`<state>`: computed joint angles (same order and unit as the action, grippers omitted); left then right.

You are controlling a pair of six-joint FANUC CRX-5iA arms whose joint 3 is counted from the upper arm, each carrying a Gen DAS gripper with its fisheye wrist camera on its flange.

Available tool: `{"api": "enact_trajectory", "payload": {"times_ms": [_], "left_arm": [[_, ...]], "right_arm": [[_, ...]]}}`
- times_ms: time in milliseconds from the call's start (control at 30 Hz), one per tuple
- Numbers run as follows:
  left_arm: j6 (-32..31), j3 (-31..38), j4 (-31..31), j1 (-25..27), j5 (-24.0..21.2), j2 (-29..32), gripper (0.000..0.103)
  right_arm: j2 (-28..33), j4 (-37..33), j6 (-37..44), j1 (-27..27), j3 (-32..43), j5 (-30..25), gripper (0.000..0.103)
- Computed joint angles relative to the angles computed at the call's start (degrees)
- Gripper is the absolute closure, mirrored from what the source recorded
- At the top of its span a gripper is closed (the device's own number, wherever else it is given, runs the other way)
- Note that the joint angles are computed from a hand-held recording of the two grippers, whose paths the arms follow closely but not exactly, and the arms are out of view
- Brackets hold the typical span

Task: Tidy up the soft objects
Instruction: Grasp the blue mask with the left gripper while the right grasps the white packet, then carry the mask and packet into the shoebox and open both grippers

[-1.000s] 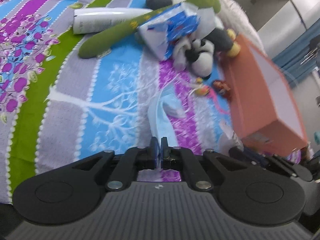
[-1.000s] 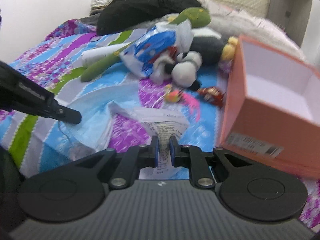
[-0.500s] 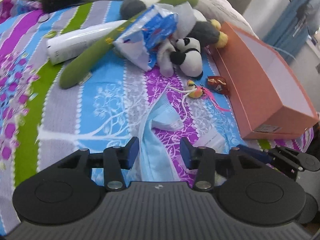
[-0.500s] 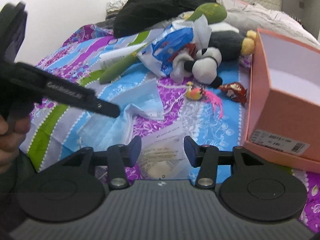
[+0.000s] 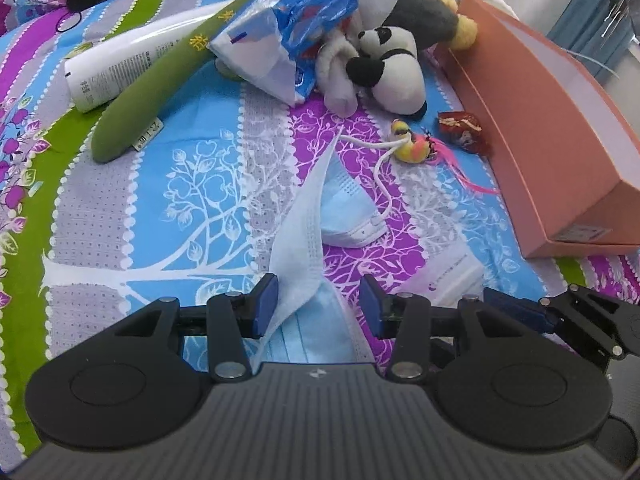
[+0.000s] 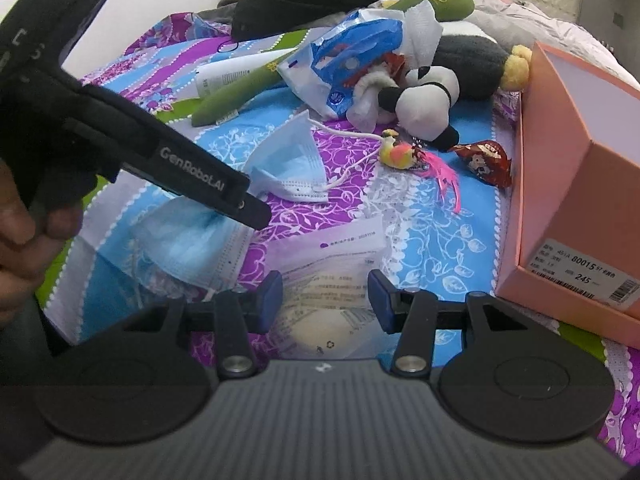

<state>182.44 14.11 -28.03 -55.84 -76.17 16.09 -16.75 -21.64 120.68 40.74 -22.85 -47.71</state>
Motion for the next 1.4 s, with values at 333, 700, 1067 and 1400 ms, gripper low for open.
{"api": "enact_trajectory", "payload": {"times_ms": [333,700,1067,1400], "left_arm": [[-1.90,3.88,-0.99,-0.06,-5.79,3.71,0.071],[0.76,5.32,-2.77,-1.94,-6.84,2.34,0.095],[-1.11,12.20,-8.49,-4.50,-9.84,0.27,0.094],[-8.80,23.65,-16.40,-5.89,-12.91,2.32,0.094]], "right_arm": [[-0.14,-0.19,3.30,0.61,-1.03,1.21,0.054],[-3.41,2.23,-2.04,1.31,-1.10,2.30,0.062],[-7.21,-1.12,-4.06,-2.01,2.99,4.29,0.062],[-7.39,-1.86,-4.38,-5.13,8.55,10.63,0.062]]}}
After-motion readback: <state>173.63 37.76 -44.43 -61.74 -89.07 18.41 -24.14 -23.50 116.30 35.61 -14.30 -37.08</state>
